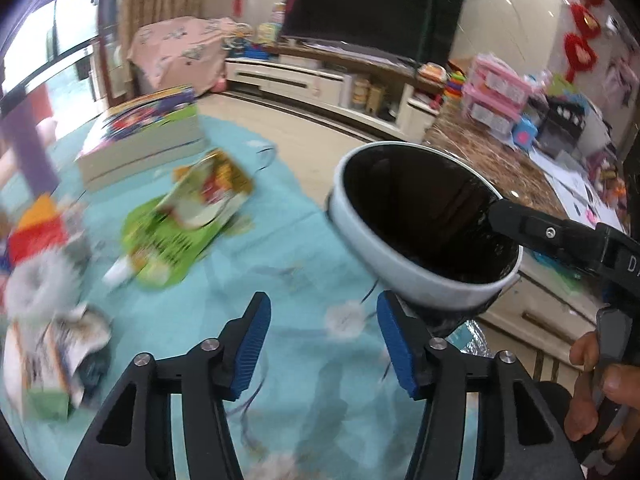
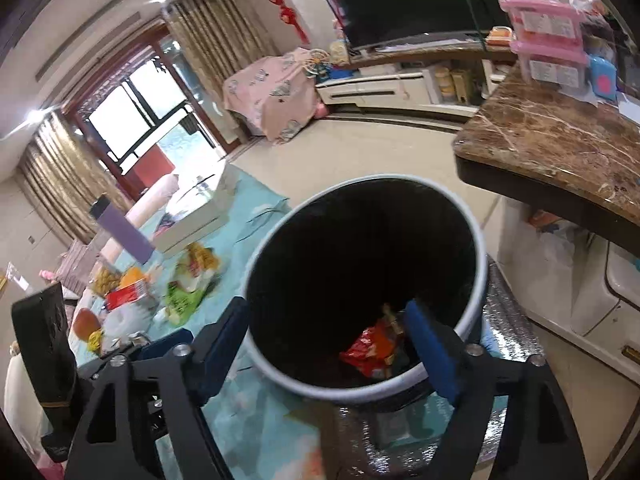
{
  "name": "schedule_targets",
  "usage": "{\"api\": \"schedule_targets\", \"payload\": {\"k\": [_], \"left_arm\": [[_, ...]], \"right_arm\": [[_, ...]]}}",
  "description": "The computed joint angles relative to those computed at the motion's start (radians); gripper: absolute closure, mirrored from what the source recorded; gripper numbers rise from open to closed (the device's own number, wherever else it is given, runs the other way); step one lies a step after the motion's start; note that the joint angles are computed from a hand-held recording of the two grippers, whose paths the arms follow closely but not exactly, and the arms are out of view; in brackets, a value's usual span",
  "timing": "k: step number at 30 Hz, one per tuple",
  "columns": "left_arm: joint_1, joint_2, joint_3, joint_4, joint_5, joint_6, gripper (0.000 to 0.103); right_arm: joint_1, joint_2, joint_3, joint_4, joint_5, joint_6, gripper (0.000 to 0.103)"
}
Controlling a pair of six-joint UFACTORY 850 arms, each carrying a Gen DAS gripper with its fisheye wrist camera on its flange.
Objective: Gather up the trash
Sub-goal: 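Move both tools back to the table toward the white foam block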
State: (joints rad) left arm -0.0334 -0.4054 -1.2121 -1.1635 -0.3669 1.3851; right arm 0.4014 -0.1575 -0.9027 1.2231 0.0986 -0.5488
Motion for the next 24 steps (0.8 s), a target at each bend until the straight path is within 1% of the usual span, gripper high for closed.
{"api": "schedule_targets", "payload": {"k": [3,6,8,10,13,15,16,19,24], "left_arm": [[0.034,0.056,0.084,-0.121,0.007,0.111,0.044],[0.078,0.115,0.169,-0.235,0.007,0.234,0.043],[0.1,0.143,0.207,-0.28,0.008,0.291,0.043],[0.129,0.179,0.257,-0.357,0.013,0.376,0.043],[0.173,0.225,0.316,-0.438,0.009,0.467,0.043],[0.202,0.25,0.347,-0.473,0.012,0.512,0.043],[0.222,0.264,0.365,-0.481,0.009,0.526,0.043],[0.263,0.291,0.396,-0.486,0.01,0.526,0.043],[0.318,0.332,0.435,-0.486,0.025,0.508,0.043]], "right_arm": [[0.041,0.003,0.002,-0.03,0.023,0.04,0.017],[0.072,-0.002,0.003,-0.144,0.037,0.162,0.016],[0.093,-0.007,0.0,-0.198,0.043,0.222,0.016],[0.109,-0.014,-0.002,-0.307,0.044,0.336,0.016],[0.134,-0.028,-0.016,-0.336,0.041,0.365,0.016],[0.15,-0.041,-0.023,-0.419,0.04,0.454,0.016],[0.158,-0.049,-0.029,-0.466,0.035,0.502,0.016],[0.188,-0.07,-0.046,-0.508,0.032,0.547,0.016],[0.223,-0.111,-0.078,-0.622,0.025,0.652,0.016]]}}
